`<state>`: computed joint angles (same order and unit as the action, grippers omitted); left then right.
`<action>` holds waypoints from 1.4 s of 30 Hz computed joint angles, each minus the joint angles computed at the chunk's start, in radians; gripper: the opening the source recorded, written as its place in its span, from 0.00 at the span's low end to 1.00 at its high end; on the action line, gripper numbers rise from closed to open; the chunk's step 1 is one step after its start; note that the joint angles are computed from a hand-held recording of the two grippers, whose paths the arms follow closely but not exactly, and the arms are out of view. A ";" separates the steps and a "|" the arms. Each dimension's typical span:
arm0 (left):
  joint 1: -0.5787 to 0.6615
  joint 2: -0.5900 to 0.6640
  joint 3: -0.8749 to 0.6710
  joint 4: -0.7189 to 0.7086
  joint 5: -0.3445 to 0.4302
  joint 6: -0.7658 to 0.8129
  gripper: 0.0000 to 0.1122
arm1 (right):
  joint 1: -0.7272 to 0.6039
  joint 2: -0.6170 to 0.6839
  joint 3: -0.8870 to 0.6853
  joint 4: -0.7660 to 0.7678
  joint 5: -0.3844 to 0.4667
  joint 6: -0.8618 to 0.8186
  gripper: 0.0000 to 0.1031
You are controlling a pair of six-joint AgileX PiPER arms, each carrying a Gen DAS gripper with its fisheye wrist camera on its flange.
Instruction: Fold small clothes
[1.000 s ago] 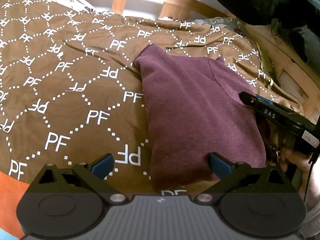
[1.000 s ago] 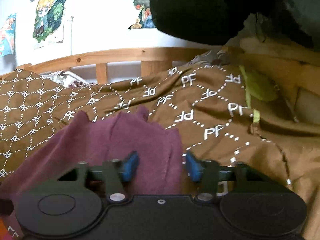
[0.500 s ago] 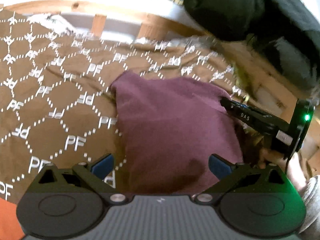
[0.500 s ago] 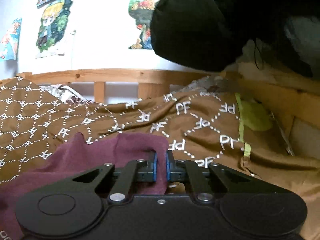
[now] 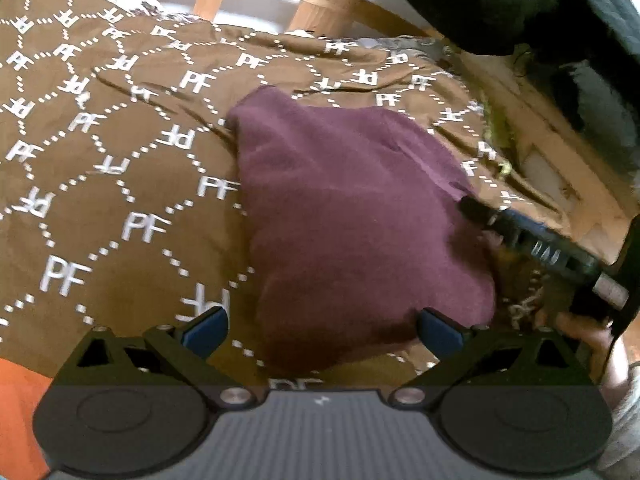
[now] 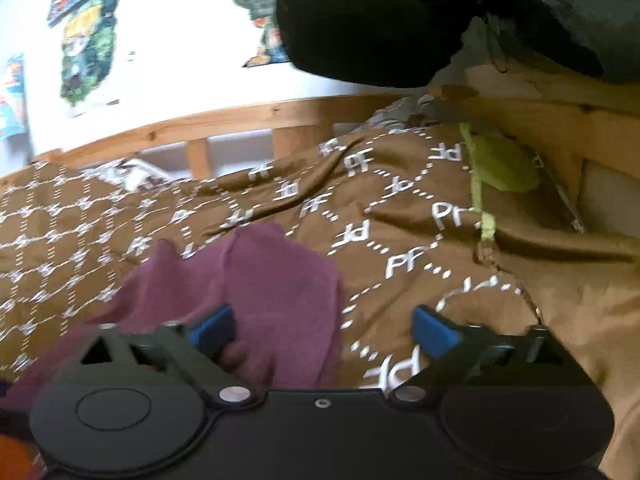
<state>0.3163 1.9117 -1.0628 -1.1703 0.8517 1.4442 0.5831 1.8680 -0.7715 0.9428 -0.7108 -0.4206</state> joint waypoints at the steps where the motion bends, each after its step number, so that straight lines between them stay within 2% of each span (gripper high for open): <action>1: 0.009 0.007 -0.005 -0.001 0.032 0.000 0.91 | 0.014 -0.005 0.007 0.020 0.004 -0.034 0.99; 3: 0.025 0.006 0.004 -0.019 0.073 0.018 0.91 | 0.048 0.003 0.000 0.108 -0.003 -0.151 0.99; 7: 0.032 -0.019 0.036 -0.056 0.078 0.066 0.91 | 0.050 0.015 -0.023 0.163 0.014 -0.211 0.99; 11: 0.051 -0.034 0.049 -0.096 0.083 0.106 0.91 | 0.039 -0.001 0.007 0.088 0.012 -0.120 0.99; 15: 0.047 -0.042 0.044 -0.129 0.058 0.126 0.91 | 0.029 -0.011 0.053 -0.035 -0.057 0.037 0.99; 18: 0.040 -0.040 0.030 -0.141 0.039 0.113 0.91 | 0.040 -0.012 0.061 -0.025 -0.114 0.055 0.99; 24: 0.015 -0.009 -0.037 -0.118 -0.023 0.026 0.91 | 0.081 0.028 -0.010 0.244 -0.204 -0.137 0.99; 30: -0.024 0.002 -0.065 -0.049 -0.095 -0.028 0.91 | 0.065 0.042 -0.048 0.295 -0.121 -0.297 0.99; 38: -0.038 0.008 -0.068 0.032 -0.108 -0.085 0.91 | 0.106 0.103 -0.122 0.429 -0.213 -0.484 0.99; 42: -0.037 0.004 -0.062 0.042 -0.105 -0.085 0.91 | 0.097 0.114 -0.141 0.471 -0.234 -0.510 0.99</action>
